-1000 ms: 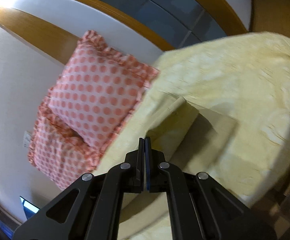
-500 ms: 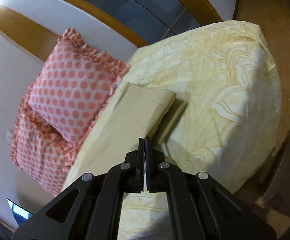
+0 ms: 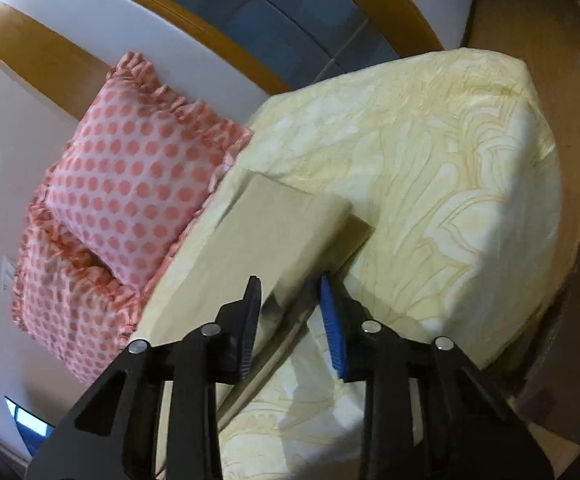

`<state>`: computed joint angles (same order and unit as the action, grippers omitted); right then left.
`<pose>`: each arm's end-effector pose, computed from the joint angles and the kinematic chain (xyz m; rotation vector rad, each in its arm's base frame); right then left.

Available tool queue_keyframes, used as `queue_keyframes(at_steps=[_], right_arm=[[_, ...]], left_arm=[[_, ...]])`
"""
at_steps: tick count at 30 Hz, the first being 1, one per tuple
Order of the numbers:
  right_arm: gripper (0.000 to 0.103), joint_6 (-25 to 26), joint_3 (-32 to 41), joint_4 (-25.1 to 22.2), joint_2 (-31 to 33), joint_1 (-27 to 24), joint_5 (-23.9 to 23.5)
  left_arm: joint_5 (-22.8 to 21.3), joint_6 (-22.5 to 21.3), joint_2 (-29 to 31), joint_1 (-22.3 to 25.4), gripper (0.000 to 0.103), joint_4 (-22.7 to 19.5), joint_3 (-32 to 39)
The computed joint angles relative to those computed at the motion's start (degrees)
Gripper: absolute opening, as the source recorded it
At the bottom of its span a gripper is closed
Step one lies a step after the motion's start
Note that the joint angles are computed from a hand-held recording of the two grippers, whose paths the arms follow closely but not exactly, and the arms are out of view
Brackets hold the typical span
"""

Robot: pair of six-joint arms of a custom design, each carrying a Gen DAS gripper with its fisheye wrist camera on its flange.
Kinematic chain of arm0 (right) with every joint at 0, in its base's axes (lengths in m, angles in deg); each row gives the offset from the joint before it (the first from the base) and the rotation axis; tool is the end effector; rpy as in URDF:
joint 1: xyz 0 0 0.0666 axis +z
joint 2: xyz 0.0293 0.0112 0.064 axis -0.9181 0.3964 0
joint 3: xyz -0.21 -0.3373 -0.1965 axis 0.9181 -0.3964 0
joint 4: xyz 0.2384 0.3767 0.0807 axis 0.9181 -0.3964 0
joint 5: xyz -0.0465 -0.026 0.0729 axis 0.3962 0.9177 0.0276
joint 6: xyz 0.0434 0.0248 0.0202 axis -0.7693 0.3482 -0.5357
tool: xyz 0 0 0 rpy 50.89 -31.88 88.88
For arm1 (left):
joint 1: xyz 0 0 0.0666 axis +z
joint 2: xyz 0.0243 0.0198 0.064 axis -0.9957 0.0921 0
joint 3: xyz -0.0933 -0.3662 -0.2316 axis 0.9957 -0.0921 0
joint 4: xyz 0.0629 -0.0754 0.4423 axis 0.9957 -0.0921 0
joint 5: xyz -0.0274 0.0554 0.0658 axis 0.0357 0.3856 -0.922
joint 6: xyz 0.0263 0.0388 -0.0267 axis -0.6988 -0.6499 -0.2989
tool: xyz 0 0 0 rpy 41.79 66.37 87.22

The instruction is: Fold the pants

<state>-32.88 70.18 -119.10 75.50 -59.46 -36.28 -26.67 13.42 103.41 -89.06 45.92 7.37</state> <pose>0.2687 0.0203 0.4430 1.2835 1.6957 0.4049 0.4250 -0.0406 0.5196 0.0009 2.0597 -0.4076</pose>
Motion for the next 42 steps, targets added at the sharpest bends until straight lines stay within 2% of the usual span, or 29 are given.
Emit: queue_keyframes(at_steps=[2, 3, 4, 7, 11, 15, 17, 18, 20, 22, 24, 26, 27, 28, 30, 32, 33, 34, 36, 37, 38, 39, 40, 42], right_arm=[[0.013, -0.65, -0.87, 0.73, -0.64, 0.06, 1.49], [0.011, -0.55, -1.32, 1.34, -1.14, -0.11, 1.41], [0.003, 1.25, -2.34, 4.12, -2.17, -0.58, 0.64], [0.003, 7.07, -1.35, 7.15, -1.65, 0.08, 1.55], [0.003, 16.59, 4.12, 12.35, 3.58, 2.69, -0.61], [0.003, 28.22, 13.81, 19.47, 14.08, 9.54, -6.15], [0.003, 32.12, 18.13, 21.64, 19.0, 13.01, -9.87], [0.003, 33.9, 20.44, 22.27, 21.7, 14.87, -11.99], [0.003, 36.83, 25.92, 23.3, 28.83, 19.36, -19.15], [0.003, 38.55, 29.72, 22.2, 34.15, 22.57, -24.23], [0.003, 41.42, 33.85, 17.22, 39.53, 25.74, -27.09], [0.003, 45.44, 39.07, 6.85, 45.2, 28.68, -29.22], [0.004, 46.45, 40.55, 3.12, 46.58, 29.61, -28.69], [0.01, 47.18, 41.19, 1.19, 47.13, 30.28, -27.6], [0.017, 48.14, 40.7, 1.62, 46.53, 31.06, -26.07], [0.036, 47.72, 38.67, 6.17, 44.49, 31.08, -23.93], [0.04, 46.97, 37.46, 8.99, 43.56, 30.91, -21.54], [0.041, 46.56, 38.1, 8.93, 44.1, 30.29, -20.5], [0.04, 44.97, 40.13, 4.64, 45.9, 29.9, -18.77], [0.041, 45.19, 41.98, 0.29, 47.71, 29.48, -20.42], [0.041, 45.87, 42.26, -1.18, 48.19, 29.61, -20.47], [0.042, 47.29, 41.15, 0.22, 47.51, 30.18, -19.02], [0.043, 48.08, 41.71, -0.84, 47.82, 30.34, -19.04], [0.046, 47.58, 41.43, -0.08, 47.7, 29.99, -20.18]], left_arm=[[-0.21, 0.53, 1.25, 0.12, 0.076, -0.11, 0.47], [-0.32, 0.65, 1.76, 0.3, 0.078, -0.06, 0.54], [-0.7, 0.65, 2.11, 0.43, 0.079, 0.02, 0.54], [-3.0, -0.01, 2.93, 0.54, 0.082, 0.4, 0.49], [-2.76, 0.11, 3.19, 1.23, 0.082, 0.84, 0.01], [-3.69, 0.95, 2.67, 1.74, 0.082, 2.05, -0.53], [-4.25, 1.89, 2.17, 2.27, 0.082, 2.84, -0.79], [-4.52, 2.2, 1.93, 2.54, 0.082, 3.22, -0.92], [-5.9, 2.56, 1.43, 3.13, 0.082, 3.77, -1.02], [-7.48, 2.77, 1.09, 3.71, 0.083, 4.15, -1.15], [-9.17, 3.55, 0.86, 4.79, 0.083, 4.12, -1.3], [-9.76, 4.02, 0.96, 6.43, 0.083, 3.41, -1.28], [-10.21, 4.12, 1.1, 7.11, 0.083, 3.14, -1.22], [-10.67, 4.14, 1.27, 7.79, 0.083, 2.98, -1.15], [-11.64, 4.47, 1.78, 9.43, 0.083, 3.02, -1.0], [-12.66, 5.38, 2.49, 10.75, 0.083, 3.42, -0.76], [-13.13, 5.76, 2.78, 11.17, 0.083, 3.67, -0.66], [-13.59, 6.12, 3.13, 11.56, 0.083, 3.91, -0.56], [-14.25, 7.25, 4.26, 12.51, 0.085, 4.06, -0.06], [-14.46, 7.63, 4.6, 12.77, 0.085, 4.07, 0.12], [-14.23, 8.33, 5.34, 13.35, 0.085, 3.8, 0.6], [-13.79, 9.04, 5.94, 13.9, 0.085, 3.55, 0.99], [-13.44, 10.08, 6.89, 14.58, 0.085, 3.23, 1.71], [-13.15, 11.82, 8.65, 15.35, 0.085, 2.47, 3.26]])
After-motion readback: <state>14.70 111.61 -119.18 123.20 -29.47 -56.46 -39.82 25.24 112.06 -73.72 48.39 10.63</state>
